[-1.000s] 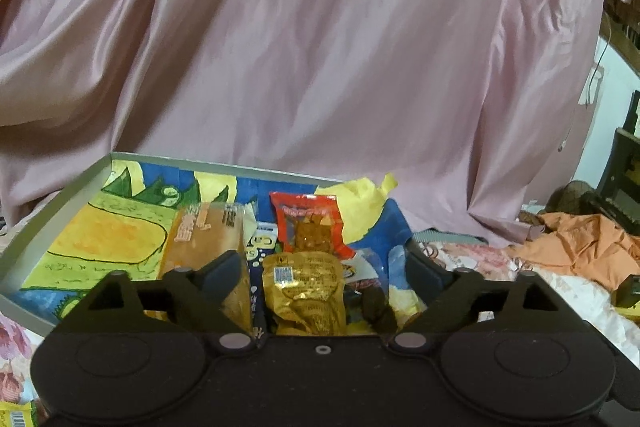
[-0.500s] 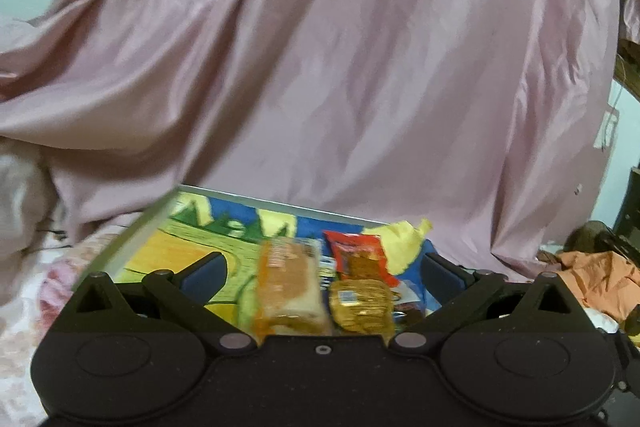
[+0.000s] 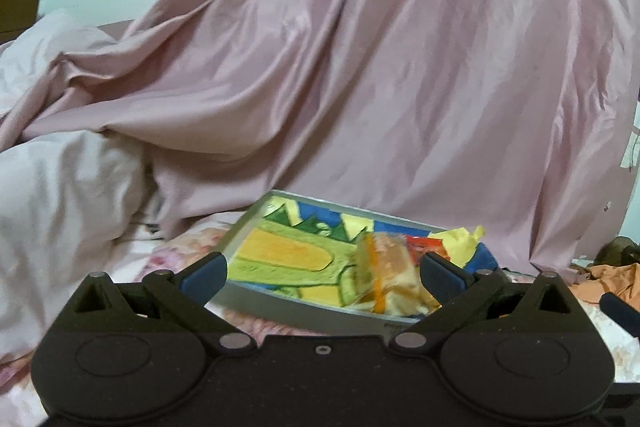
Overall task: Organize snacks
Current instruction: 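Move both tools back over the remaining snacks beside the tray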
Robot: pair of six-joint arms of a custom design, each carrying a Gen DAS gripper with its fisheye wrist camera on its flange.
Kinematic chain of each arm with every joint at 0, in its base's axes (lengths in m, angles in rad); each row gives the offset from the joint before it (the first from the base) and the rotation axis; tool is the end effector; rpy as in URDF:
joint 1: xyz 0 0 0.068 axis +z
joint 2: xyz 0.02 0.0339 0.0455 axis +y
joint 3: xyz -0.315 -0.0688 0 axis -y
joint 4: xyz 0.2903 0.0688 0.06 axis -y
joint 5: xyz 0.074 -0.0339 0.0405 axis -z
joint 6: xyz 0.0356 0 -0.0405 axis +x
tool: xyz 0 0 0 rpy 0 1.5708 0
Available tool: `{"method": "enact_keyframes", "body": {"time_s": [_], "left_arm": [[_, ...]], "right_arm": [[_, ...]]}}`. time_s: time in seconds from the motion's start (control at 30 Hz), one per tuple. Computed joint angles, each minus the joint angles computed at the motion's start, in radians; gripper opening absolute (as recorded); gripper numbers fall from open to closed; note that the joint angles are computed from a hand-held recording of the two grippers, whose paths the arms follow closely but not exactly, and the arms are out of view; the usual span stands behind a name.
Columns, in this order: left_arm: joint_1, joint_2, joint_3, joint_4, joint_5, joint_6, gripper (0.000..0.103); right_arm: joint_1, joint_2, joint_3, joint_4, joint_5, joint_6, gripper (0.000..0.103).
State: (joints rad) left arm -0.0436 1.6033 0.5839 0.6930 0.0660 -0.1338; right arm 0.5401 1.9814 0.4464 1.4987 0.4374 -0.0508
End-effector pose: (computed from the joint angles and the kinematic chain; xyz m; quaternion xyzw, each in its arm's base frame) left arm 0.3367 -0.0170 0.1774 -0.0174 0.8122 -0.0783 0.5778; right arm 0.2841 0.1528 0.1105 -0.0605 0.7161 0.0126 0.6953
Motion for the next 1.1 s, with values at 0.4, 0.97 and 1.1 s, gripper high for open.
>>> {"method": "enact_keyframes", "body": {"time_s": [0.4,0.97,1.1], "left_arm": [[0.154,-0.09,-0.166,0.004,0.129,0.071,0.102],[0.267,-0.071,-0.23,-0.148,0.18,0.256,0.102],[0.259,-0.029,-0.218,-0.159,0.164,0.272,0.102]], "right_arm": [[0.154,-0.115,-0.072,-0.156,0.095,0.082,0.103],[0.305,-0.197,-0.008,-0.647,0.132,0.179,0.103],[0.301,-0.19,0.005,-0.684,0.12,0.187,0.103]]}}
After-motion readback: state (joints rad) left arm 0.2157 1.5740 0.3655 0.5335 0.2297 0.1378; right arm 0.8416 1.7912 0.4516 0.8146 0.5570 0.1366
